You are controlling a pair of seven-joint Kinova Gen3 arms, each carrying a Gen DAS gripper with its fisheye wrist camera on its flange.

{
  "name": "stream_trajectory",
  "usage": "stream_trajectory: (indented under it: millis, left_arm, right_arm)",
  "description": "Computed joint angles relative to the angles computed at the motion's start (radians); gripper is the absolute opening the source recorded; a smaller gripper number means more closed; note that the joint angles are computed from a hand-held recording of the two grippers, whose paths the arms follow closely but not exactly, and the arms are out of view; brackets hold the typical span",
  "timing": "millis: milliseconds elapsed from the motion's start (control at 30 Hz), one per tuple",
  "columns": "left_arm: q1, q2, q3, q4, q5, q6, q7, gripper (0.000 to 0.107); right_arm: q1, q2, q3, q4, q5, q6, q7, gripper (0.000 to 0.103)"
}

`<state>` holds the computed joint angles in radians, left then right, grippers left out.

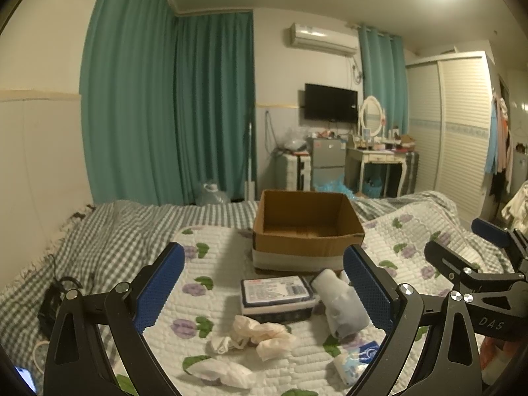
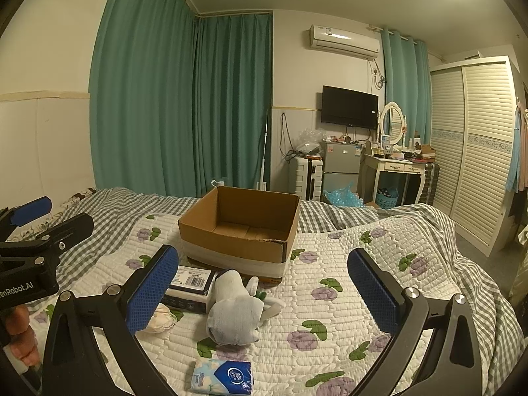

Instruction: Organize soft objects

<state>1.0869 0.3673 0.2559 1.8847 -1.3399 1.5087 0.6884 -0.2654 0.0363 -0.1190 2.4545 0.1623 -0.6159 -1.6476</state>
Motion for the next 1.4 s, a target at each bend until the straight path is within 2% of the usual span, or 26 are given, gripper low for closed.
stream_trajectory:
  millis: [433, 567, 700, 767, 867, 933, 1000, 1067, 1133, 1200, 1300, 1333, 1400]
  left_arm:
    - [0.005, -0.002, 0.0, -0.014, -0.012, 0.006, -0.018, 0.099]
    - [0.008, -0.007, 0.005, -0.023, -0.005, 0.013, -0.045, 0.099]
    - [-0.009, -0.03, 0.013, 0.01, 0.026, -0.018, -0.06, 0.099]
    - [-0.003, -0.042, -0.026, 0.029, 0.072, -0.072, -0.071, 0.099]
    - [-0.036, -0.044, -0.032, 0.088, 0.114, -0.169, -0.029, 0.099]
    - [-0.1, -0.032, 0.0, 0.128, 0.144, -0.25, -0.004, 0.099]
    - [-0.154, -0.027, 0.022, 0.159, 0.153, -0.331, 0.012, 0.098]
    - [-0.206, -0.009, 0.037, 0.183, 0.167, -0.413, 0.02, 0.097]
    - [-0.226, 0.015, 0.019, 0.191, 0.194, -0.486, -0.005, 0.097]
    - [-0.21, 0.022, -0.031, 0.194, 0.223, -0.559, -0.044, 0.097]
    - [-0.222, 0.016, -0.071, 0.209, 0.241, -0.654, -0.088, 0.096]
    - [-0.222, 0.015, -0.079, 0.212, 0.243, -0.673, -0.095, 0.088]
    - [-0.23, 0.014, -0.097, 0.222, 0.238, -0.722, -0.109, 0.084]
  right_arm:
    - [-0.008, -0.001, -0.003, 0.004, -0.016, -0.007, 0.018, 0.103]
    - [-0.022, -0.018, -0.009, 0.014, -0.069, -0.009, 0.073, 0.103]
    - [-0.031, -0.03, -0.012, 0.012, -0.09, 0.03, 0.105, 0.103]
    - [-0.03, -0.021, -0.011, 0.001, -0.054, 0.072, 0.085, 0.103]
    - [-0.041, 0.034, -0.019, -0.031, -0.045, 0.153, 0.096, 0.103]
    - [-0.05, 0.081, -0.024, -0.06, -0.043, 0.212, 0.094, 0.103]
    - [-0.001, 0.139, -0.084, -0.1, 0.022, 0.285, 0.027, 0.103]
    - [-0.004, 0.193, -0.096, -0.136, 0.055, 0.35, -0.007, 0.103]
    - [-0.08, 0.232, -0.043, -0.159, 0.023, 0.401, 0.02, 0.103]
    - [-0.136, 0.269, -0.003, -0.179, -0.038, 0.437, 0.068, 0.103]
    - [-0.182, 0.305, 0.035, -0.206, -0.102, 0.482, 0.101, 0.103]
    - [-0.184, 0.318, 0.039, -0.219, -0.114, 0.502, 0.106, 0.1]
    - [-0.207, 0.333, 0.061, -0.238, -0.141, 0.531, 0.113, 0.094]
